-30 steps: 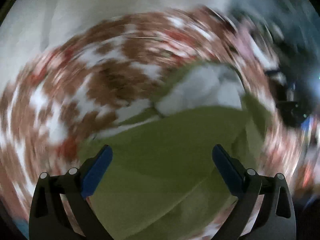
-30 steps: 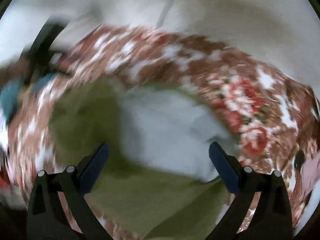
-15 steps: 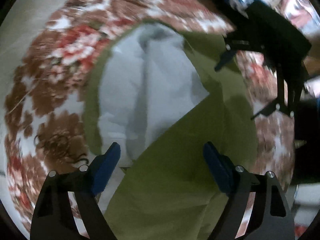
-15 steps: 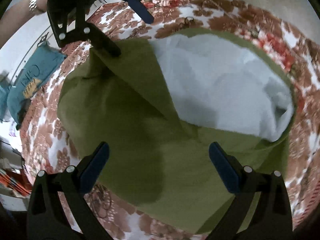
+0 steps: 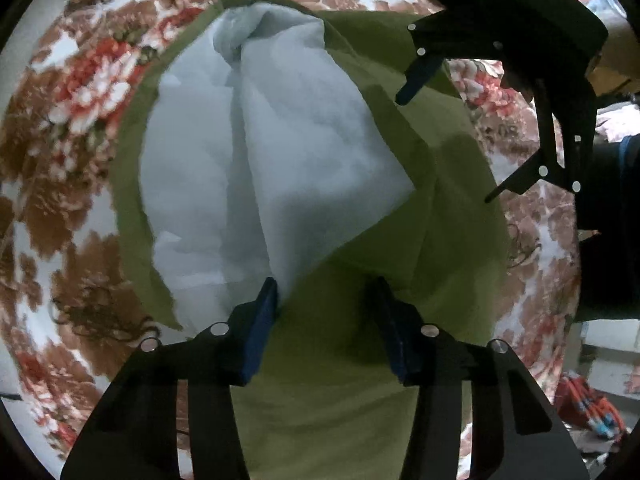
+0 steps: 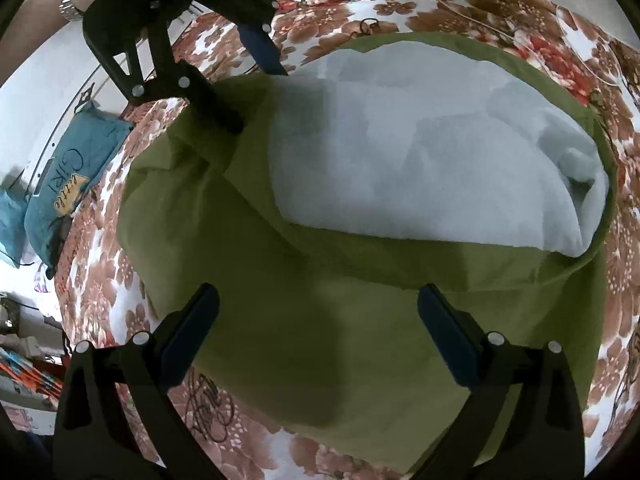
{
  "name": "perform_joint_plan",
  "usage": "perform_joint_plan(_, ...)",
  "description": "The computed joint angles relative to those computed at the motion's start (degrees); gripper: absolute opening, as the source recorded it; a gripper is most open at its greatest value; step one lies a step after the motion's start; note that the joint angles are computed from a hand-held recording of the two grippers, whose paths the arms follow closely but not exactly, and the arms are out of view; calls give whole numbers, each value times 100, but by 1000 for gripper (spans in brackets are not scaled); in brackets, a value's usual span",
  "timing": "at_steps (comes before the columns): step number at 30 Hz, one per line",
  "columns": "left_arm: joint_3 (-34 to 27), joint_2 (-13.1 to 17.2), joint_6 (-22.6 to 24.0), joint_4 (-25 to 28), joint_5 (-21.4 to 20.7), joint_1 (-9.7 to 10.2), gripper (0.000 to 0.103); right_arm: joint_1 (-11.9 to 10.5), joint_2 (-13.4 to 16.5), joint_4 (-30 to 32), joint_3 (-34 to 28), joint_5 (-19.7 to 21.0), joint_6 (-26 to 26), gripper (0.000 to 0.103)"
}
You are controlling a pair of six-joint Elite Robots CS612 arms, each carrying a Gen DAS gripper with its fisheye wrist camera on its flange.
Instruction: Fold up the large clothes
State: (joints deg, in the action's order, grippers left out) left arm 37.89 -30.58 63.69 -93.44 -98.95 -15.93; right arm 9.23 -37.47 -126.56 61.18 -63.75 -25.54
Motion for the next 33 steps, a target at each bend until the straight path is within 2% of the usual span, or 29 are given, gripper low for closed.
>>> perform_joint_plan(6,305,-211,156,-326,25,-26,46,-21,-14,40,1,33,77,98)
perform_joint_plan(10,330,-224,325,-262,95,-92,46,-24,-29,69,32,91,100,98)
perform_joint_plan(13,174,-122,368,-63,139,-125,46,-27,-26,101,43,123,115,98)
perform_joint_plan(16,-30,-3,490,312,307,-164,18,-34,-32,122,67,137,144,98)
perform_joint_plan(19,-99,30,621,579,454,-190,8,-52,-30,146,80,179,191,98)
perform_joint_plan(22,-118,23,682,705,500,-200,4,-65,-24,155,79,206,237,98)
perform_joint_plan(28,-65,-96,670,676,310,-170,3,-86,-24,161,56,267,285,98)
perform_joint_plan(33,-240,-160,376,544,95,-52,3,-102,-90,-50,116,330,315,98)
